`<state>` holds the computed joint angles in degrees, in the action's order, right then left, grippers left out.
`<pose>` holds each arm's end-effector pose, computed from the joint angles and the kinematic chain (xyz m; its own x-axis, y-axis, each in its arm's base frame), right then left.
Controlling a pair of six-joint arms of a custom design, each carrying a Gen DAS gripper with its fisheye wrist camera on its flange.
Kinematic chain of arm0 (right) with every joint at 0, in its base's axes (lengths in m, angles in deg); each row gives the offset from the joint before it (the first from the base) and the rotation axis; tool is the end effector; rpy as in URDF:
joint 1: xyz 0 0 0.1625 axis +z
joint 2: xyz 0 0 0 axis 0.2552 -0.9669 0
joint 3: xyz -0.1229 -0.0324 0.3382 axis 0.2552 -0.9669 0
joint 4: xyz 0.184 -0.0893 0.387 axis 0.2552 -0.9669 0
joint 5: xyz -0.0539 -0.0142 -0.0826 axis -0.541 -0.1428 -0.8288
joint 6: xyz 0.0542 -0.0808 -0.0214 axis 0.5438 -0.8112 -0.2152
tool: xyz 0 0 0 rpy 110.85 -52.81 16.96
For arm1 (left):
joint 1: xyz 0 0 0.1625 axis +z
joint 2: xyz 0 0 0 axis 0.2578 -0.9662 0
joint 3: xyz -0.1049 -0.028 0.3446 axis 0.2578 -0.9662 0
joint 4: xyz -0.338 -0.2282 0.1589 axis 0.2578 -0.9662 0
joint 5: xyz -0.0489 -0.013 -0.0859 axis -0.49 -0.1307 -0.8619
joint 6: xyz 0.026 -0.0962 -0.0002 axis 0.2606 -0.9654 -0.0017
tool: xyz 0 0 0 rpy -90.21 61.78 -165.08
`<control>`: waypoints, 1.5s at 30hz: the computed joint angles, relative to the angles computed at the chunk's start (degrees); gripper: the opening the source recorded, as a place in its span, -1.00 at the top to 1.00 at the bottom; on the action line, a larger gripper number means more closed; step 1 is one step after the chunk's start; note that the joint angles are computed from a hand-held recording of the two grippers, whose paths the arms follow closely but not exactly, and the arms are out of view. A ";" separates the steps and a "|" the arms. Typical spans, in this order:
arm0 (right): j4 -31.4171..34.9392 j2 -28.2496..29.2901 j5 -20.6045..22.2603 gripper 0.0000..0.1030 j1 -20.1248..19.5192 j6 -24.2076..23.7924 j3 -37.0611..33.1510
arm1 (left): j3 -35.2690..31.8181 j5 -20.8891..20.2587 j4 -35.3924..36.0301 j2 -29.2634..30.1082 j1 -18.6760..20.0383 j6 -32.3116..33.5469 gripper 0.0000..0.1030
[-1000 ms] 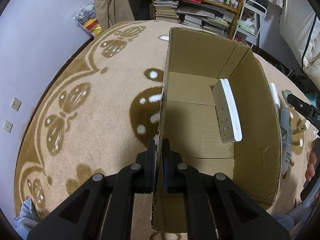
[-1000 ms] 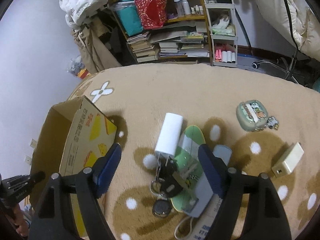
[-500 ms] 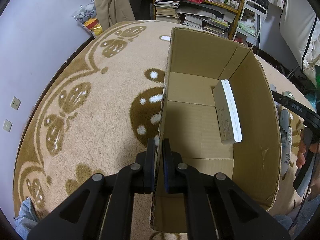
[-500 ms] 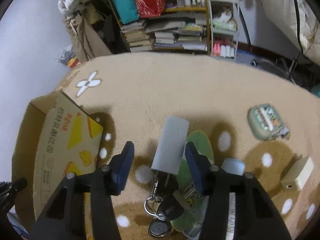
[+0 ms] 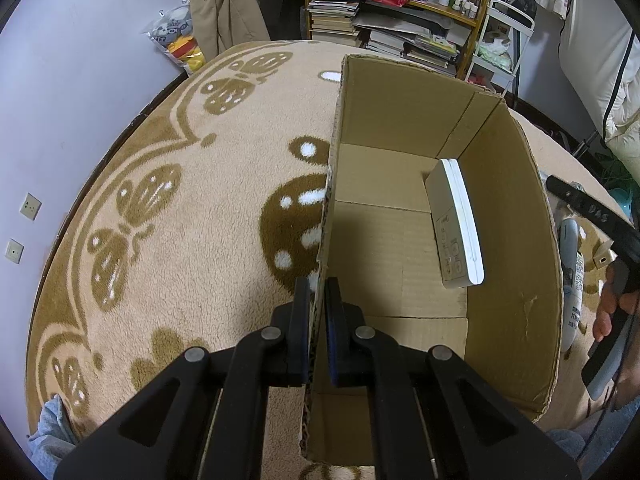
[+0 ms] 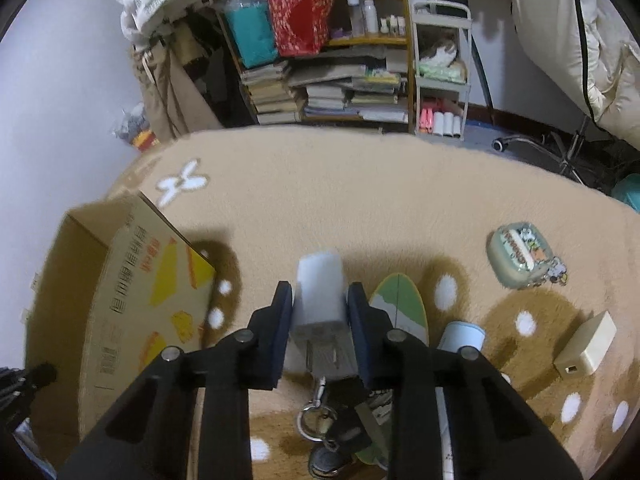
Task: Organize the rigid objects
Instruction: 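Move the right tool back to the items and close on the white charger, then lift the white charger with the right tool and carry it over the box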
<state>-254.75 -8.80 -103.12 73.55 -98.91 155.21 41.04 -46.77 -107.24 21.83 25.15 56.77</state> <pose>0.0593 -0.5440 0.3091 -0.7833 0.3445 0.5175 -0.1529 0.7000 -0.6976 -0.3472 -0.5554 0.0751 -0.6666 0.2581 -0.6993 0.4611 0.8799 -0.1148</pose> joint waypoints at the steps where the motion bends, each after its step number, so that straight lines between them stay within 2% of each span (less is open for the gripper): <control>1: -0.81 -0.08 0.15 0.85 0.36 -0.70 0.10 | 0.05 0.01 -0.01 -0.04 -0.02 -0.01 0.87; 2: -2.05 -0.07 -0.15 0.98 1.04 -1.75 0.07 | 0.05 0.01 -0.01 -0.04 -0.02 -0.01 0.87; 5: -3.56 -1.24 0.93 0.97 2.95 -2.48 -0.12 | 0.04 0.05 0.01 -0.04 -0.02 0.00 0.87; 7: -3.32 -0.67 -0.66 0.98 4.65 -4.02 -1.32 | 0.03 0.08 0.10 -0.02 -0.02 -0.07 0.87; 10: 1.13 -0.02 -2.29 0.98 5.87 -4.97 -3.11 | 0.05 0.12 0.16 -0.02 -0.06 -0.13 0.87; 14: 6.90 -0.33 -2.24 0.93 4.99 -2.29 -3.21 | 0.07 0.15 0.18 -0.02 -0.09 -0.17 0.87; 15: 7.84 -0.72 -1.46 0.83 4.44 -1.56 -2.72 | 0.07 0.15 0.18 -0.02 -0.09 -0.17 0.87; 17: 10.11 -1.06 -0.16 0.51 3.30 0.25 -2.21 | 0.07 0.22 0.21 -0.02 -0.09 -0.06 0.86; 18: 10.20 -1.23 0.13 0.21 2.88 0.60 -1.78 | 0.12 0.28 0.16 -0.05 -0.10 0.00 0.86; 19: 10.11 -1.38 0.88 0.02 2.32 1.06 -1.25 | 0.11 0.19 0.20 -0.04 -0.09 -0.08 0.86; 24: 12.80 -0.94 0.87 -0.25 0.54 3.19 -0.53 | 0.27 0.04 0.13 -0.13 -0.13 -0.26 0.86; 34: 16.99 1.40 -1.68 -0.27 -1.46 5.85 -0.92 | 0.30 -0.03 0.24 -0.18 -0.11 -0.32 0.85; 36: 15.65 2.43 -2.64 -0.27 -1.32 4.64 -1.14 | 0.37 -0.02 0.35 -0.22 -0.14 -0.35 0.85; 37: 14.99 2.79 -3.17 -0.16 -1.17 4.13 -1.09 | 0.38 0.01 0.33 -0.22 -0.12 -0.30 0.85; 40: 12.73 3.52 -4.36 -0.12 -0.83 2.28 -0.88 | 0.40 -0.07 0.30 -0.26 -0.10 -0.30 0.85; 45: 10.66 1.79 -2.39 -0.12 -1.09 3.84 0.71 | 0.57 -0.11 0.25 -0.33 -0.14 -0.37 0.85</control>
<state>-244.09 -7.00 -105.50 72.45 -95.08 155.91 41.61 -46.88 -107.00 21.50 25.00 56.40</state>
